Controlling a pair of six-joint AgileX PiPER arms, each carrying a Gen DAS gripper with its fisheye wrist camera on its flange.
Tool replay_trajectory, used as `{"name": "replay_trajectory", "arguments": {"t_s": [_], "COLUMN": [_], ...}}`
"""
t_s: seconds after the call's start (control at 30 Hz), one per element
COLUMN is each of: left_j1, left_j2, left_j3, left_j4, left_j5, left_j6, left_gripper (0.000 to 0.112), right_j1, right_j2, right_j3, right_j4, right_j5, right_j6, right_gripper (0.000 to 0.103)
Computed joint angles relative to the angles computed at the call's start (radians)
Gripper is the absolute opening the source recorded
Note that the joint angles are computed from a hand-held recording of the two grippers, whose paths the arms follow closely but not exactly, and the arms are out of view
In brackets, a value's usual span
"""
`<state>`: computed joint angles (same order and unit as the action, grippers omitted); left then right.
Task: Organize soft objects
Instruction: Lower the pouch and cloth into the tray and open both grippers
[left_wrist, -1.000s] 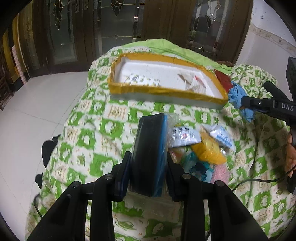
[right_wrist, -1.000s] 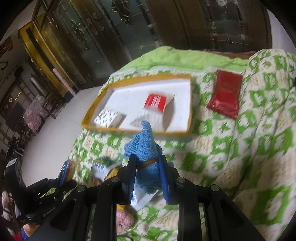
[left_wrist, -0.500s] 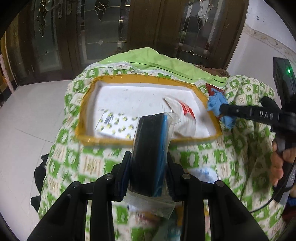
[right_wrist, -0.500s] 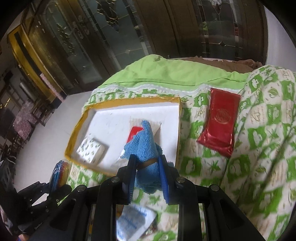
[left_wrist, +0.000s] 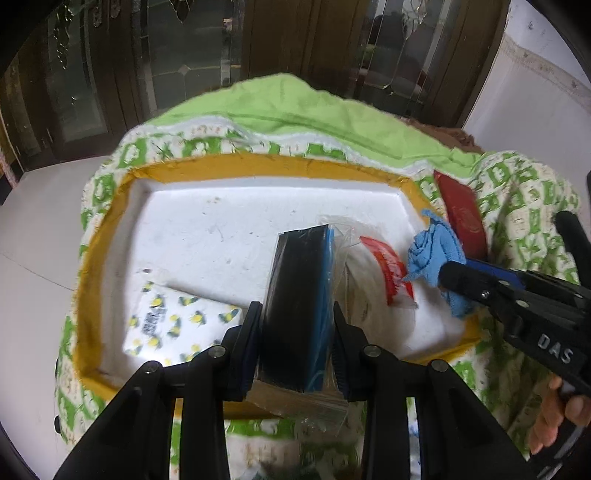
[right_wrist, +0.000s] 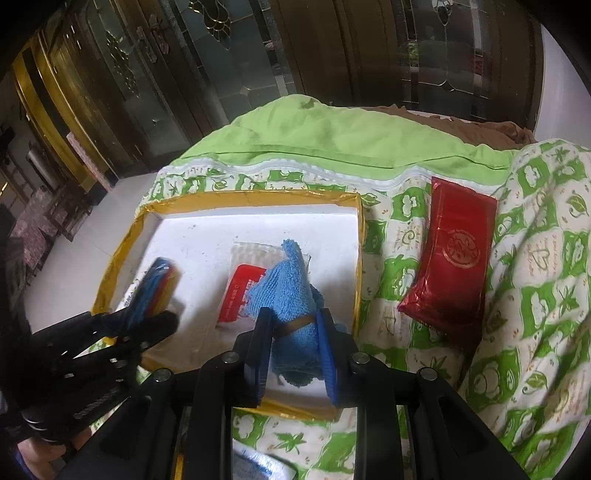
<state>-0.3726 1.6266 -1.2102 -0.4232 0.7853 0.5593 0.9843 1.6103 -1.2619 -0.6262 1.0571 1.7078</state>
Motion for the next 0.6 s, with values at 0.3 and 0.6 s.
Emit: {"name": "replay_trajectory", "arguments": {"t_s": [0.3,0.6], "left_j1": [-0.025,-0.001], "left_j2": [0.020,-0.054], "left_j3": [0.046,0.119], "left_j4": [0.035,0.012], "left_j5": [-0.045,-0.087], "left_j6": [-0.009,0.047], "left_gripper": [0.033,0.069], "right_j1": [-0.061,-0.037], "right_j2": [0.020,0.029], "right_j3": [0.059,0.072], "right_j4": [0.076,0.061], "right_j5": [-0.136,-0.135], "right_j6": [-0.002,0.045], "right_gripper": [0.026,0.032]}}
